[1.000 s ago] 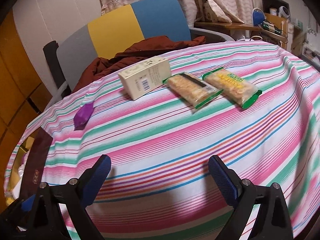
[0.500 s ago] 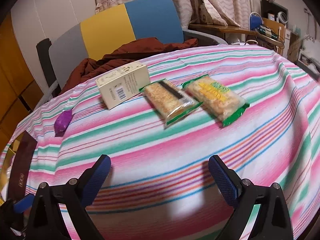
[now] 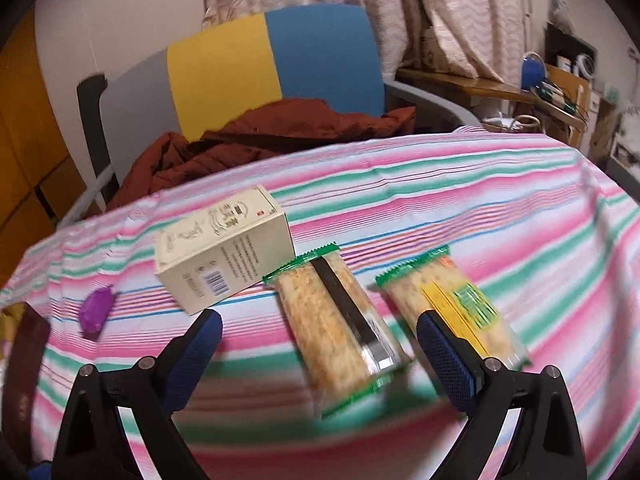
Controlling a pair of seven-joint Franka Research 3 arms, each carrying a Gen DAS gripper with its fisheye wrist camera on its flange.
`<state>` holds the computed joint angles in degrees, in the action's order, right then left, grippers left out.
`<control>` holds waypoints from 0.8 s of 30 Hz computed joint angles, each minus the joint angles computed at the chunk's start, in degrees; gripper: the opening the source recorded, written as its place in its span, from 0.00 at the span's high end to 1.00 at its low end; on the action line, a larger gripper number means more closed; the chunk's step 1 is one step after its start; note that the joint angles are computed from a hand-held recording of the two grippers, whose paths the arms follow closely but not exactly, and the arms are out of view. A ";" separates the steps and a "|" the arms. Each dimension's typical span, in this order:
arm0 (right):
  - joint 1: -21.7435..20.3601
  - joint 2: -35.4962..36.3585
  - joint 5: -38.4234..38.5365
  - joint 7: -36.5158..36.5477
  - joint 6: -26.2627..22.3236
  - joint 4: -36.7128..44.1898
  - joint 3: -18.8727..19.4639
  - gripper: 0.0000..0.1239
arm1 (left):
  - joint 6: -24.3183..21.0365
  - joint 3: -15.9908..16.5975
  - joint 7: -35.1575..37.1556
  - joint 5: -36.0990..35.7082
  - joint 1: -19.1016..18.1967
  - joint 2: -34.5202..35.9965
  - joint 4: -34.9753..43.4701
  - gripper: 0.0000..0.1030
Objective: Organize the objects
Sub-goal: 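Grasp the cracker pack with the right gripper while the left grasps the purple sachet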
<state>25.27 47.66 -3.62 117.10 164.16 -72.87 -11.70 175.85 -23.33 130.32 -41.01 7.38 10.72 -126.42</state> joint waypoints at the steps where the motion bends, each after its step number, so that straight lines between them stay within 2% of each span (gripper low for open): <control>1: -2.10 1.36 0.97 -2.78 -2.29 2.70 2.91 0.30 | 0.11 0.00 -0.04 -0.02 0.03 -0.05 0.01 0.30; 2: -3.46 2.77 1.92 -4.99 -5.06 5.47 4.81 0.31 | 0.20 0.08 -0.20 0.08 0.01 -0.03 0.10 0.30; 5: -3.97 5.53 2.64 -5.26 -9.87 10.40 5.10 0.33 | 0.26 1.15 -2.53 2.18 -0.59 0.56 0.91 0.30; 8: -3.46 5.10 2.47 -4.28 -8.25 9.15 4.24 0.38 | -0.16 3.19 -7.53 7.51 -1.80 1.69 2.48 0.30; 10: -2.90 4.24 2.08 -2.98 -6.88 7.28 3.31 0.54 | -0.21 3.27 -10.09 9.86 -1.37 2.56 3.93 0.30; 12: -2.95 3.46 2.25 -2.16 -5.17 5.42 3.14 0.58 | -0.22 4.54 -14.03 13.58 -1.97 3.50 5.48 0.30; 16: -2.04 3.30 1.75 -1.05 -4.89 4.98 2.00 0.59 | -0.50 11.34 -24.68 24.27 -6.81 6.28 9.92 0.26; 17: -1.25 3.56 0.89 -0.38 -5.63 5.47 0.98 0.59 | -0.76 14.61 -28.41 27.79 -9.37 7.47 11.84 0.24; 19: -0.29 4.38 -0.77 0.71 -7.41 7.05 -0.34 0.59 | -1.55 18.49 -33.45 32.33 -12.19 9.39 14.98 0.21; 22: 0.18 4.25 -2.73 2.02 -7.56 6.76 -0.89 0.59 | -4.28 24.18 -40.62 38.76 -16.24 13.65 21.77 0.20; 24: -0.41 3.87 -2.82 2.10 -6.52 5.92 -0.15 0.59 | -7.44 25.71 -44.06 41.18 -16.99 17.26 27.60 0.20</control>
